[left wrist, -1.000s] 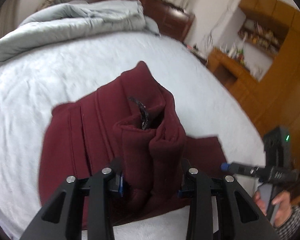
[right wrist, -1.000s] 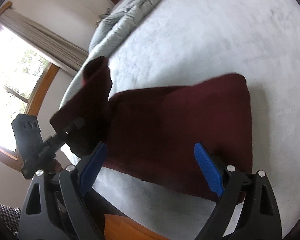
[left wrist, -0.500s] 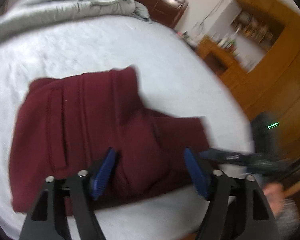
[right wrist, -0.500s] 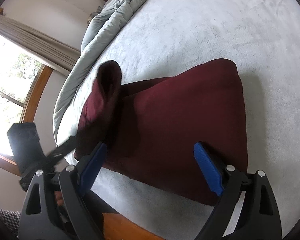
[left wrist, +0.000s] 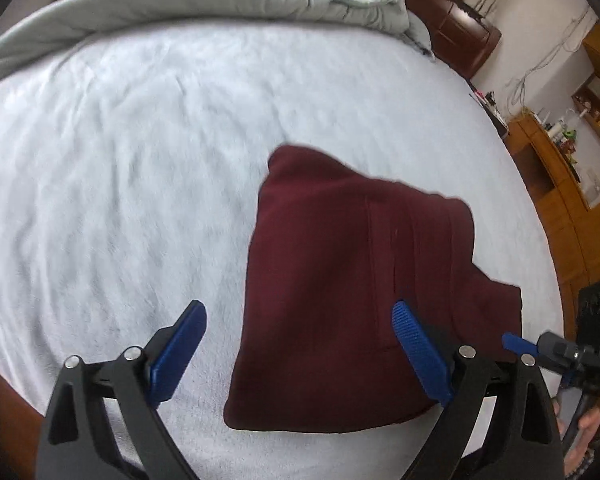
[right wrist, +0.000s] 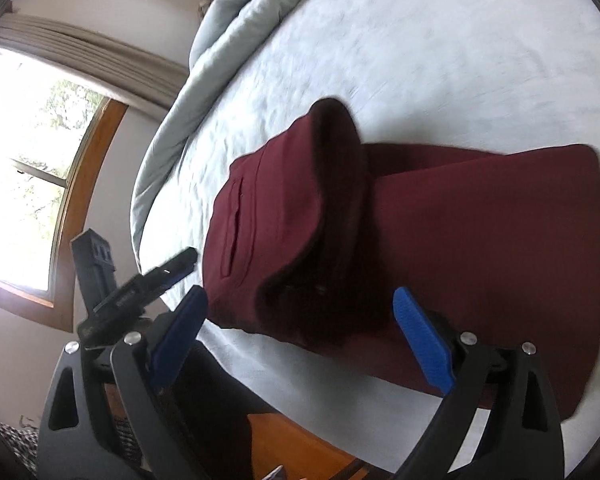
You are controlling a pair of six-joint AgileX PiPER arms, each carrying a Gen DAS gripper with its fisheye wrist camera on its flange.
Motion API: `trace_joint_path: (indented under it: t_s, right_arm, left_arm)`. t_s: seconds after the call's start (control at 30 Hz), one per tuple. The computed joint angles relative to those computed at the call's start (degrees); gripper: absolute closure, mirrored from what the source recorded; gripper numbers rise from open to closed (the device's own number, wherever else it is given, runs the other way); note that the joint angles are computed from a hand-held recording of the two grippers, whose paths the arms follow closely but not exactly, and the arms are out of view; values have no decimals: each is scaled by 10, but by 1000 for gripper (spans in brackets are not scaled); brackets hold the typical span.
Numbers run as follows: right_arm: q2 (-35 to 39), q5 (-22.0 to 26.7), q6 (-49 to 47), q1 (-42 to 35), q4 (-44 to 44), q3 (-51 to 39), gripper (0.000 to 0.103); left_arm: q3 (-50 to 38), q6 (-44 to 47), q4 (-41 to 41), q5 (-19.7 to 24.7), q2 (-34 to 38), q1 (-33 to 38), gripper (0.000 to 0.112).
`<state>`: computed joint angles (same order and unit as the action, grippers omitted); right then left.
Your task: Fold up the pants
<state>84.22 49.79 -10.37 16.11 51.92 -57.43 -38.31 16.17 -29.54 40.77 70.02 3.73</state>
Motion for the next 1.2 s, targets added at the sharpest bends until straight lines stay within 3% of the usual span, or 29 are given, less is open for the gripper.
trace_joint_path:
  t_s: [0.3,0.4,0.43,0.63,0.9,1.2]
  right_arm:
    - [69,-9,67,66,-62,-43,11]
    - [83,-16,17,73,-12,-41,47]
    - [88,-17,8,73,7,-41,53]
    - [57,-29,-15,66,24,-40,74]
    - [-27,8,4,30,-31,-52,77]
    - [-151,115,-14,-125,-83,-16,77]
  left_arm:
    - [26,89,-57,0,49,2,19]
    - [23,107,-61,15,51,17,19]
    - [20,109,-57,17,53,20,19]
    - [12,119,-55,46,45,61,18]
    - [9,145,-83,95,15,97,18]
    - [-1,67,-61,63,8,-30,18]
